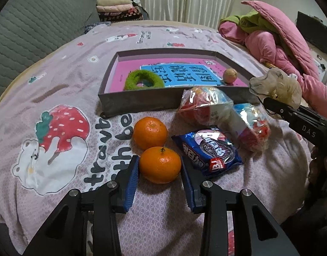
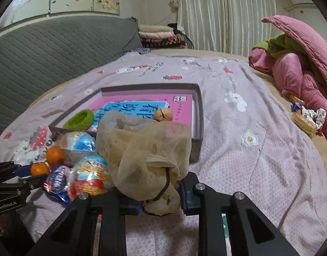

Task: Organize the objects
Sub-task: 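Lift the tangerine with the left gripper while the right gripper lifts the mesh bag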

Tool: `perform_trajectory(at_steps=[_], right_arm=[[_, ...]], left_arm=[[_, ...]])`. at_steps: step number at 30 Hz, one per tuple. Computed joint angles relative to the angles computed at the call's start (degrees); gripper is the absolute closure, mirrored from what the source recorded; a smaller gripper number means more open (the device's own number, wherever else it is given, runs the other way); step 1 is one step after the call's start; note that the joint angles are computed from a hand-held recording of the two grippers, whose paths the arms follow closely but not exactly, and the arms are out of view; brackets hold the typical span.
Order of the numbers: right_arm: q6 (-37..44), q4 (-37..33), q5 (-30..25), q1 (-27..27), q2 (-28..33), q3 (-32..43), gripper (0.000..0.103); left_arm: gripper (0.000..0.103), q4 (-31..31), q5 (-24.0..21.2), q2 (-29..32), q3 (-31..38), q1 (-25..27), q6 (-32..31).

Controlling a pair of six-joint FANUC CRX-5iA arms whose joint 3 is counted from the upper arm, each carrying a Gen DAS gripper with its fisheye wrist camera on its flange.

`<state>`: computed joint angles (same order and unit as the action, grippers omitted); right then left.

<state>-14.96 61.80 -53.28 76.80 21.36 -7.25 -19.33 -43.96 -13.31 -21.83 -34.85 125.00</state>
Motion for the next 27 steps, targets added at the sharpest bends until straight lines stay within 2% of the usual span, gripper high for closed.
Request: perform_trajectory(at_steps=[16, 27], right_arm=[[-8.12, 8.69, 2.55, -0.48, -2.63, -3.94, 0.077], [-5.42, 10.13, 3.86, -0.45, -2.1, -2.95, 0.077]], left_arm=[[0.064, -5.45, -0.75, -2.48, 1.35, -3.1, 6.04], [0.064, -6.95, -1.56, -2.5, 2.32, -4.58, 7.41]])
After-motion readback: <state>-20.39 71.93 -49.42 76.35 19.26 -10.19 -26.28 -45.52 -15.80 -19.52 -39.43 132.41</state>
